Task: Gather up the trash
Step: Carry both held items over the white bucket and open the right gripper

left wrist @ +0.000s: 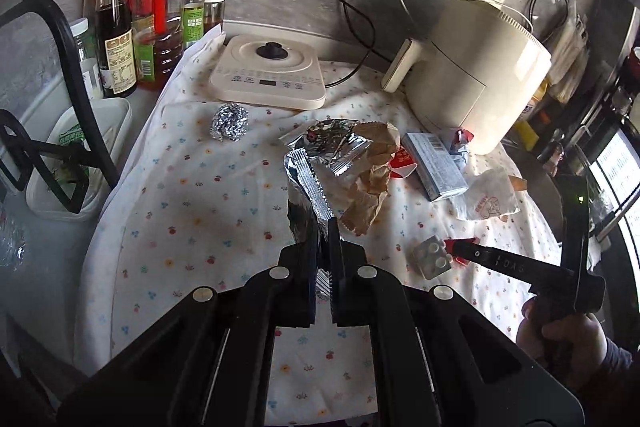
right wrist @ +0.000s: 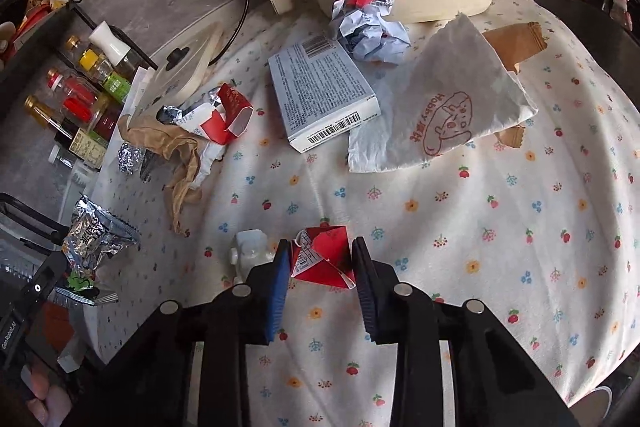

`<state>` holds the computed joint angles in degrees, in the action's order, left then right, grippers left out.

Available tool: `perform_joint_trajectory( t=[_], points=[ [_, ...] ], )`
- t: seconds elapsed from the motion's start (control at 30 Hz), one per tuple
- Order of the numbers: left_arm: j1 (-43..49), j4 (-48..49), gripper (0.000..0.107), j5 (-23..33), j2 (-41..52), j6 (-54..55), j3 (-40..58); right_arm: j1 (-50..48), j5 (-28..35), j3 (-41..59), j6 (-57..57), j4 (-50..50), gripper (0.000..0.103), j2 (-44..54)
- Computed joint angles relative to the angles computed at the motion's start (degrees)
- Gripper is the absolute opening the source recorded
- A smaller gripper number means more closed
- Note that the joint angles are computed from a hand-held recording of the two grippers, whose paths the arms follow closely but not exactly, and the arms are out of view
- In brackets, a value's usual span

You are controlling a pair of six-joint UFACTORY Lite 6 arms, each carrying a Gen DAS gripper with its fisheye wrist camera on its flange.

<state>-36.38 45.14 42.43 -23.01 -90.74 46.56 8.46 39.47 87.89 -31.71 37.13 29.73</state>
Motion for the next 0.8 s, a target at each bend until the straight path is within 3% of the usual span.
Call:
perform_joint_trajectory(
  t=[0.4,0.8],
  points=[
    [0.84,0.4,0.006,-8.17,3.07,3.87,1.91,-3.65,-3.54,-11.04,1.07,-1.51,0.03,-11.73],
    [0.36,-2.49,0.006,-21.6,9.56,11.94,3.84,-8.65,-9.64,-29.33,8.06,-6.38,0.03,-30.75]
  ],
)
